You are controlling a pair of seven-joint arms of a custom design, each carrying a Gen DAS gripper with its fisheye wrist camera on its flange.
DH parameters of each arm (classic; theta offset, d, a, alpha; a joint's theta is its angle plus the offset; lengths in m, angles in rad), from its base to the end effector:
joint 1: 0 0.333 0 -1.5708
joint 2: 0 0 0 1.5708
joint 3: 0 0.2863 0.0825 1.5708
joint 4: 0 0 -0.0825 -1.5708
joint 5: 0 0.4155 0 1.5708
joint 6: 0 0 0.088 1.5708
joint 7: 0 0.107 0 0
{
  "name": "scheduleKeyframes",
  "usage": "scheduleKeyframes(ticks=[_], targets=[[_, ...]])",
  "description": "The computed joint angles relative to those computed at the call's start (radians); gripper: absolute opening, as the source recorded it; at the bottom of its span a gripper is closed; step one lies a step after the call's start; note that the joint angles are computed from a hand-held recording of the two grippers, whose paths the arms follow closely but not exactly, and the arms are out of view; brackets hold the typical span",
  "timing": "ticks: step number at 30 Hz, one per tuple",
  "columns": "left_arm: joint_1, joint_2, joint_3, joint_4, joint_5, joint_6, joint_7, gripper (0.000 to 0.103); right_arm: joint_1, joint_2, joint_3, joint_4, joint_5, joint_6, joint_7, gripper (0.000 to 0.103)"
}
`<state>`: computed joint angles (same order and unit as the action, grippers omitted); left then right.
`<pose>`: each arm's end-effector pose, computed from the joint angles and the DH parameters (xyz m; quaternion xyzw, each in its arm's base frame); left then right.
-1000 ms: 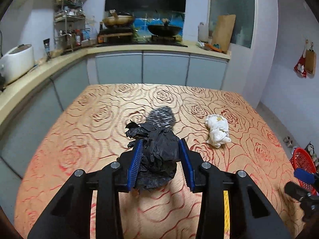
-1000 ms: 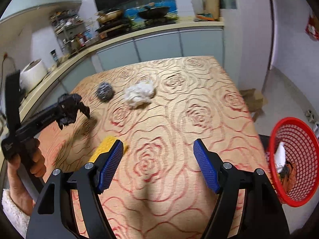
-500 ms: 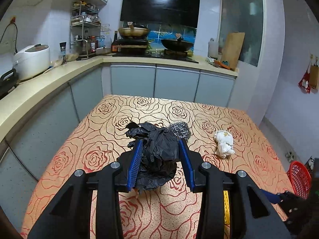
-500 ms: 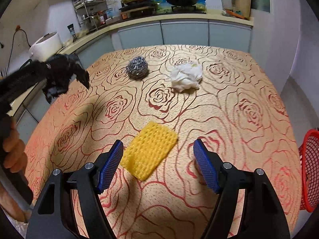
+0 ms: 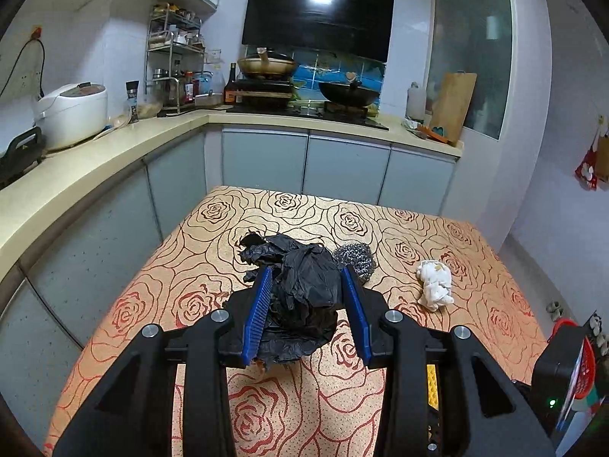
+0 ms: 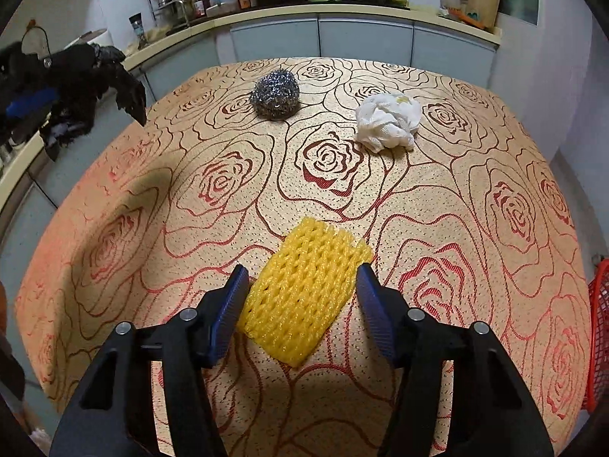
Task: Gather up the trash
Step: 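Grasp the black plastic bag with left tool while right tool grasps the yellow foam net, then carry bag and foam net to the red basket and open both tools inside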
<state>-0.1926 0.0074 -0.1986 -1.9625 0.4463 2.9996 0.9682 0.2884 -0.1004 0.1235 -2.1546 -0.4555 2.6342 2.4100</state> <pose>0.5742 -0.2701 0.5472 -0.5503 0.6696 -0.4223 0.2656 0.5365 0.2477 0.4619 -0.6385 0.6982 -0.2093 0.2470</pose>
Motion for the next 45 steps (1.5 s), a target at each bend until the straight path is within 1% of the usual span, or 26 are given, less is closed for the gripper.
scheduleKeyframes(ticks=[3, 5, 6, 8, 11, 13, 17, 20, 22, 29, 33, 36, 39, 41, 45], targets=[[0.0, -0.003, 0.0, -0.003, 0.017, 0.0, -0.012, 0.037, 0.001, 0.001, 0.0, -0.001, -0.004, 0.003, -0.008, 0.047], [0.0, -0.004, 0.0, 0.0, 0.061, -0.005, -0.043, 0.037, 0.003, -0.001, -0.002, -0.005, 0.01, 0.014, -0.019, 0.04], [0.0, -0.005, 0.0, 0.001, 0.083, -0.006, -0.059, 0.037, 0.003, -0.003, -0.003, -0.008, 0.014, 0.019, -0.023, 0.038], [0.001, -0.007, -0.001, 0.0, 0.089, -0.001, -0.06, 0.037, 0.002, -0.007, -0.003, -0.015, 0.021, 0.03, -0.02, 0.032], [0.004, -0.014, -0.002, -0.006, 0.107, 0.01, -0.072, 0.037, -0.003, -0.014, 0.001, -0.023, 0.011, 0.04, -0.001, 0.026], [0.005, -0.018, -0.004, -0.009, 0.109, 0.015, -0.073, 0.037, -0.007, -0.02, 0.003, -0.028, 0.005, 0.045, 0.011, 0.024], [0.009, -0.021, -0.008, -0.013, 0.099, 0.024, -0.063, 0.037, -0.022, -0.06, 0.01, -0.048, -0.026, 0.061, 0.048, 0.023], [0.008, -0.026, -0.011, -0.019, 0.084, 0.03, -0.049, 0.037, -0.046, -0.099, 0.026, -0.059, -0.08, 0.062, 0.092, 0.023], [0.009, -0.03, -0.014, -0.022, 0.081, 0.036, -0.044, 0.037, -0.066, -0.135, 0.038, -0.072, -0.122, 0.065, 0.128, 0.023], [0.013, -0.052, -0.028, -0.039, 0.087, 0.067, -0.043, 0.037, -0.136, -0.249, 0.066, -0.119, -0.176, 0.082, 0.188, 0.023], [0.008, -0.064, -0.042, -0.048, 0.055, 0.091, -0.005, 0.037, -0.186, -0.324, 0.087, -0.158, -0.197, 0.094, 0.225, 0.023], [0.013, -0.072, -0.061, -0.05, 0.093, 0.1, -0.017, 0.037, -0.22, -0.378, 0.101, -0.189, -0.203, 0.103, 0.243, 0.023], [0.028, -0.077, -0.085, -0.043, 0.173, 0.103, -0.074, 0.037, -0.246, -0.419, 0.112, -0.212, -0.197, 0.112, 0.242, 0.023], [0.029, -0.08, -0.094, -0.041, 0.203, 0.106, -0.097, 0.037, -0.263, -0.443, 0.121, -0.226, -0.193, 0.119, 0.242, 0.023], [0.007, -0.081, -0.094, -0.045, 0.166, 0.114, -0.065, 0.037, -0.29, -0.492, 0.135, -0.252, -0.181, 0.128, 0.234, 0.023]])
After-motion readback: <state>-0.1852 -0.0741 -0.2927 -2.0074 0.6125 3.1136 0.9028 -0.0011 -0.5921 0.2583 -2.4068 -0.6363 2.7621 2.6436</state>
